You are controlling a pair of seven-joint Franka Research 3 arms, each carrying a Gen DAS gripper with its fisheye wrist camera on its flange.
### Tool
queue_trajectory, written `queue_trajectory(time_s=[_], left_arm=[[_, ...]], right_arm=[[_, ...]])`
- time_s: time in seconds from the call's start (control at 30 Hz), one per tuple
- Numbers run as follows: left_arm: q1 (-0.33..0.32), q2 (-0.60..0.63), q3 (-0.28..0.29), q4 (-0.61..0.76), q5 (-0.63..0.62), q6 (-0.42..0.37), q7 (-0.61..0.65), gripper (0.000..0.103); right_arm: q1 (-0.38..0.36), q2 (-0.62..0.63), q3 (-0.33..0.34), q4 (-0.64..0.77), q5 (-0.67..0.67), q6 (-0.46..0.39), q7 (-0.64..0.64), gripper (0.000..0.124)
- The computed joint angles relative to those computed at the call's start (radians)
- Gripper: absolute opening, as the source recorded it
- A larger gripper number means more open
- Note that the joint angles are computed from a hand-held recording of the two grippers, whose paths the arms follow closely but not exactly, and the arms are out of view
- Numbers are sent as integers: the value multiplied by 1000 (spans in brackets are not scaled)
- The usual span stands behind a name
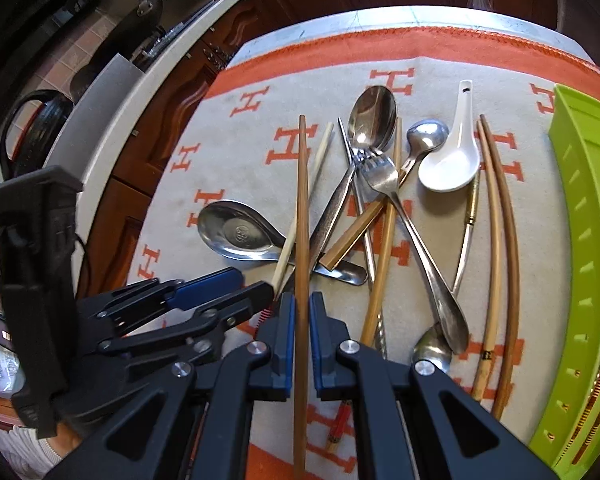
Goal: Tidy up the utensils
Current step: 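Grasp a striped chopstick with the left tool while the right tool grasps a brown chopstick, then carry both chopsticks into the green tray and open both tools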
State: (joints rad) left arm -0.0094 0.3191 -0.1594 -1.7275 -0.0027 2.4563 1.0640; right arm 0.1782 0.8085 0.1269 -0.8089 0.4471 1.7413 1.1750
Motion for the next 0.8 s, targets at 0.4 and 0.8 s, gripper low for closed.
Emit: queue_trajectory(time_s=[0.4,0.8], left_arm=[[-96,54,52,94,273,-109,-132,4],[-50,-73,-20,1,80,-32,-52,3]], right_arm=[[-50,-107,-7,-173,57,68,-35,7],[-115,-204,-22,-289,134,132,-62,7]])
